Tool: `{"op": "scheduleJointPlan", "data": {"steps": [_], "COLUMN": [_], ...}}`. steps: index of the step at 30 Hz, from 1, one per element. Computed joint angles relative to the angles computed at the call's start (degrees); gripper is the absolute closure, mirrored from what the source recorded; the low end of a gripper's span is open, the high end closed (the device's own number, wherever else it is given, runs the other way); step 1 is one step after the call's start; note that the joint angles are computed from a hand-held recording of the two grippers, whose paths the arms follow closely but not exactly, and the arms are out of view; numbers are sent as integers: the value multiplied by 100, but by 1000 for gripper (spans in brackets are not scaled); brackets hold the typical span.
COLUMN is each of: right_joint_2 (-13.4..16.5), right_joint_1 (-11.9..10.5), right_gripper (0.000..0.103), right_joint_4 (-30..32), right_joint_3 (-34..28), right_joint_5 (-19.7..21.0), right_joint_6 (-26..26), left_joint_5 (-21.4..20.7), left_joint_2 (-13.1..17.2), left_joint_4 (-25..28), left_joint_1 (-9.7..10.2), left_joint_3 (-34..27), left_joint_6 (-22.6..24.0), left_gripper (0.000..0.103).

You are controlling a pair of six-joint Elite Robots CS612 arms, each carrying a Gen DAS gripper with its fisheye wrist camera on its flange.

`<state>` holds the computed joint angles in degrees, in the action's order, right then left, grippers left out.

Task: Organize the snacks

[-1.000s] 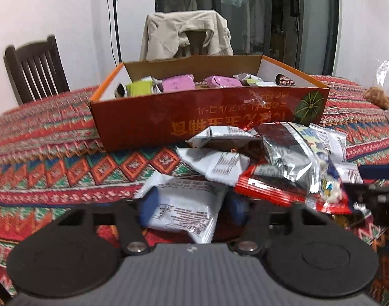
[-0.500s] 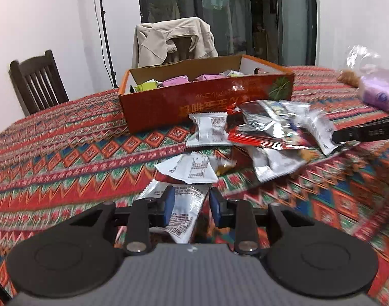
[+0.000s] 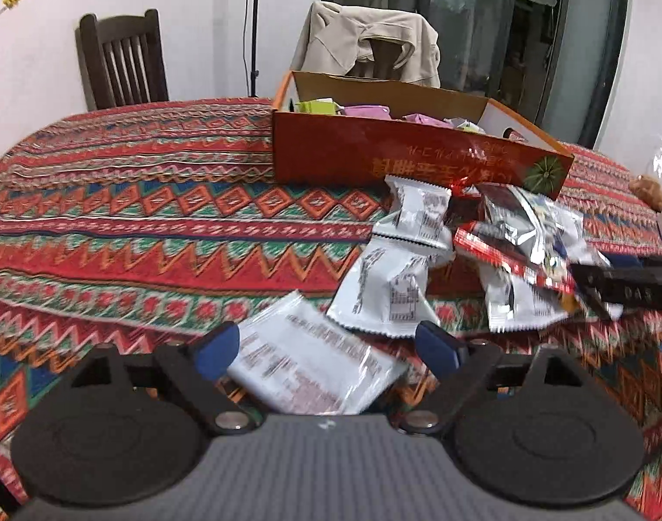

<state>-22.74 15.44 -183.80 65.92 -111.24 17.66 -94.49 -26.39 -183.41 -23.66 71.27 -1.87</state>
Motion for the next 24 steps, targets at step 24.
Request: {"op": "scheduleJointPlan", "data": {"steps": [24], "right_joint_2": [-759], "right_joint_1": [407], "right_gripper": [55], "right_joint_4": [-1203], "right_joint_3": [1865], "right_joint_5": [79], "right_joint_6": [274], "left_joint_5": [615], "left_joint_2": [-734], "left_joint_4": [-682], "left_joint_1": [-220], "left_joint_3": [1672], "left_joint_6": [32], "left_gripper": [14]}}
